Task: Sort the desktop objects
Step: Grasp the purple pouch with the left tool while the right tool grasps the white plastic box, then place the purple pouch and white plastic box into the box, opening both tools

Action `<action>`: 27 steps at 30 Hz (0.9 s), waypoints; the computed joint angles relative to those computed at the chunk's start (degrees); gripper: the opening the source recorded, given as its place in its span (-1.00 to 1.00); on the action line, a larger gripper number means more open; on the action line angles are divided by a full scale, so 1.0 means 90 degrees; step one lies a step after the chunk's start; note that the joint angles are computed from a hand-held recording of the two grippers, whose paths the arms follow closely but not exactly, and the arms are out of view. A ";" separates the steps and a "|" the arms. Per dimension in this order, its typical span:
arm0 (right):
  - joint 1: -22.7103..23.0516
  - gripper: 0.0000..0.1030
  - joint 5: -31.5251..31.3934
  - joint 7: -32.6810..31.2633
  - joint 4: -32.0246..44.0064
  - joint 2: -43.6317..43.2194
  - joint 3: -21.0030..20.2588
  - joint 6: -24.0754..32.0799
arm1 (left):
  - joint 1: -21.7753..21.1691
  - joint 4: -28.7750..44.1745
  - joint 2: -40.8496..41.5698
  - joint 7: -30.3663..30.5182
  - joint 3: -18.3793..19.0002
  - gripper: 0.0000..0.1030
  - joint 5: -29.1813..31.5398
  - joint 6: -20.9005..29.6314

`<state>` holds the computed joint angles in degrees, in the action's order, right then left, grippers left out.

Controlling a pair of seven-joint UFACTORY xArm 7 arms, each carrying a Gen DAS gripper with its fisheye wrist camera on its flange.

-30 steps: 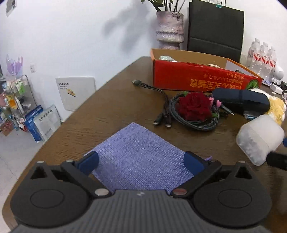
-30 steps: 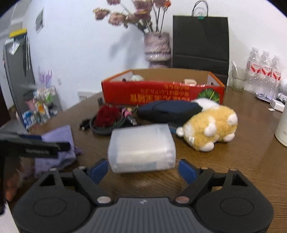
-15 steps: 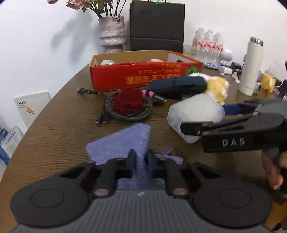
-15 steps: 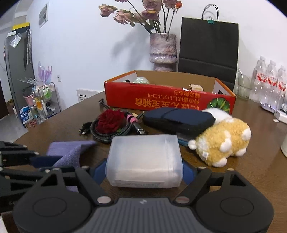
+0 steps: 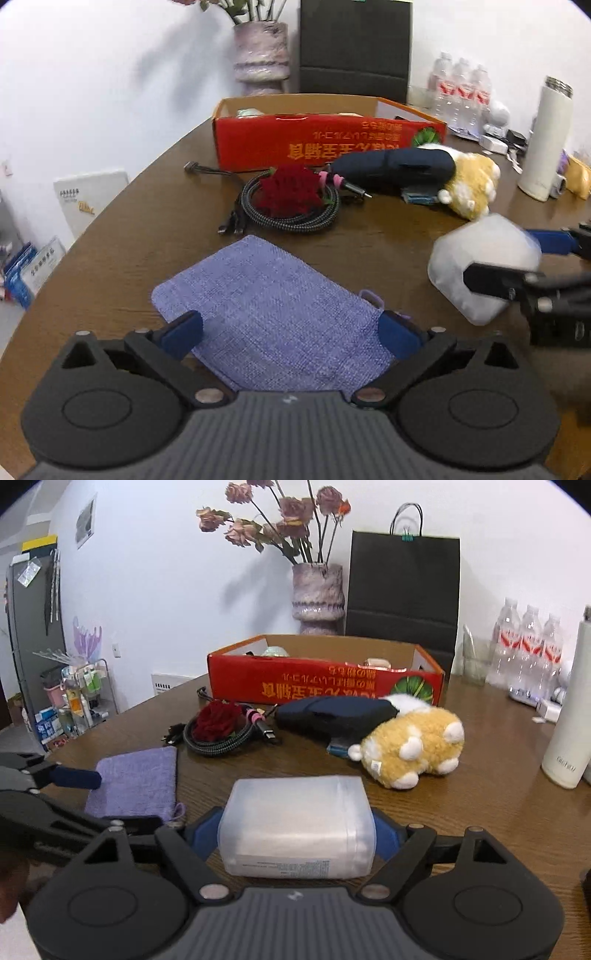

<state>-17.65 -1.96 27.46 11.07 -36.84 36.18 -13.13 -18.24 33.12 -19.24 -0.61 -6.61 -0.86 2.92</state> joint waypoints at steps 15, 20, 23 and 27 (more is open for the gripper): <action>-0.0489 0.58 -0.0162 0.0422 0.0100 -0.0095 0.0563 0.0195 | -0.1710 -0.0111 -0.0319 0.1898 0.1127 -0.81 -0.1563 0.0123; -0.0291 0.58 -0.0144 0.0561 -0.0045 -0.0463 0.0273 0.0086 | -0.1961 0.0002 -0.0491 0.1946 0.1316 -0.86 -0.2009 -0.0140; -0.0366 0.58 -0.0103 0.0638 -0.0005 -0.0641 0.0229 0.0051 | -0.2374 0.0231 -0.0427 0.2005 0.1678 -0.86 -0.2129 -0.0414; -0.0334 0.58 -0.0175 0.0396 0.0152 -0.0569 -0.0192 -0.0118 | -0.3124 0.0858 -0.0087 0.2321 0.2370 -0.86 -0.2265 -0.0647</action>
<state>-20.66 -3.53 31.02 12.44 -41.96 34.45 -14.19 -46.35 40.85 -20.02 20.28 14.73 -21.25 -2.90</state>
